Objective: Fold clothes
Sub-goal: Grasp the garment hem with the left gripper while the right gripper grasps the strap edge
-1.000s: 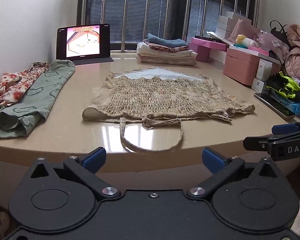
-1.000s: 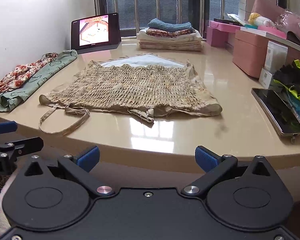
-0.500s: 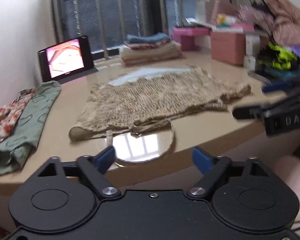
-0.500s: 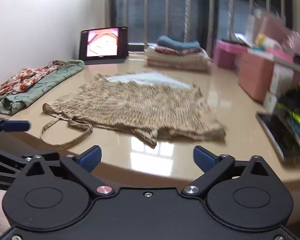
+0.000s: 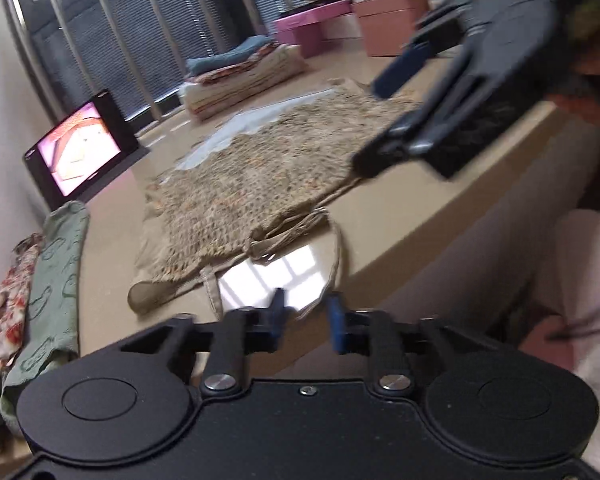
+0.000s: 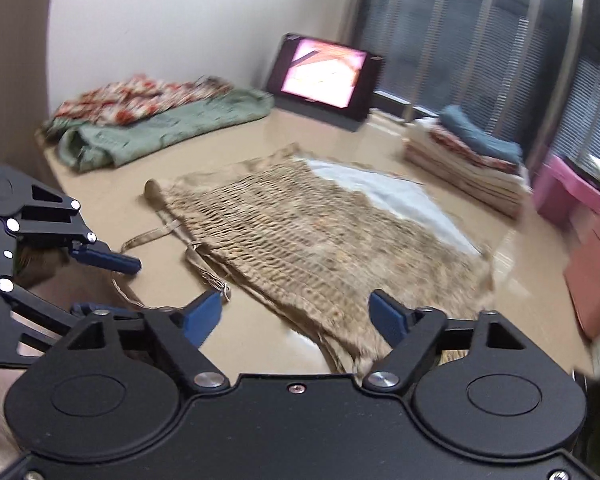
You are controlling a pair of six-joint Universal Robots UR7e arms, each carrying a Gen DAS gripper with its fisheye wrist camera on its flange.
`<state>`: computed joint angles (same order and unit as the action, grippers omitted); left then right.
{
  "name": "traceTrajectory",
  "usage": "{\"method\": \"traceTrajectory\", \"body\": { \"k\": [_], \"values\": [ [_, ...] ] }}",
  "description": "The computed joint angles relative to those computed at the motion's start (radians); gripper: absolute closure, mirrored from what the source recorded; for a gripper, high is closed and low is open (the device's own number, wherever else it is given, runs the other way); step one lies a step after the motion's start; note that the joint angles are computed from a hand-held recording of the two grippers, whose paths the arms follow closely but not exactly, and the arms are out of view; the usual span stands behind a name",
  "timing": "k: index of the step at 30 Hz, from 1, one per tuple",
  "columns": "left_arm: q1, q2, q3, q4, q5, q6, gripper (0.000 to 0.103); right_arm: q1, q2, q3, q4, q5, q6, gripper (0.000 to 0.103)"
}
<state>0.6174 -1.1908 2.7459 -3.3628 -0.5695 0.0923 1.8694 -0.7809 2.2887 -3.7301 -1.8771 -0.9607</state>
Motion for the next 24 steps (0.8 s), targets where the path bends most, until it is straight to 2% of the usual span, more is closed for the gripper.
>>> {"method": "traceTrajectory", "body": {
  "k": [2,3,4,8,14,17,20,24],
  "values": [
    [0.014,-0.038,-0.005,0.019,-0.008,0.007,0.100,0.007,-0.003,-0.038,0.083,-0.011,-0.014,0.043],
    [0.027,-0.052,-0.010,0.017,-0.008,0.003,0.101,0.010,-0.004,-0.057,0.127,-0.015,-0.017,0.055],
    [0.046,-0.071,-0.017,0.018,-0.015,-0.007,0.101,0.011,-0.005,-0.075,0.174,-0.015,-0.021,0.060],
    [0.105,-0.114,-0.041,-0.022,-0.033,-0.050,0.101,0.024,0.038,-0.125,0.239,-0.028,-0.082,0.061],
    [0.125,-0.133,-0.047,-0.127,-0.022,-0.060,0.101,0.043,0.090,-0.169,0.283,-0.046,-0.129,0.064],
    [0.127,-0.166,-0.045,-0.120,-0.031,-0.067,0.101,0.047,0.095,-0.186,0.303,-0.050,-0.110,0.073],
    [0.127,-0.180,-0.042,-0.118,-0.038,-0.070,0.101,0.045,0.086,-0.206,0.358,-0.043,-0.078,0.074],
    [0.121,-0.194,-0.034,-0.113,-0.036,-0.080,0.101,0.039,0.069,-0.234,0.446,-0.023,-0.014,0.083]
  ]
}}
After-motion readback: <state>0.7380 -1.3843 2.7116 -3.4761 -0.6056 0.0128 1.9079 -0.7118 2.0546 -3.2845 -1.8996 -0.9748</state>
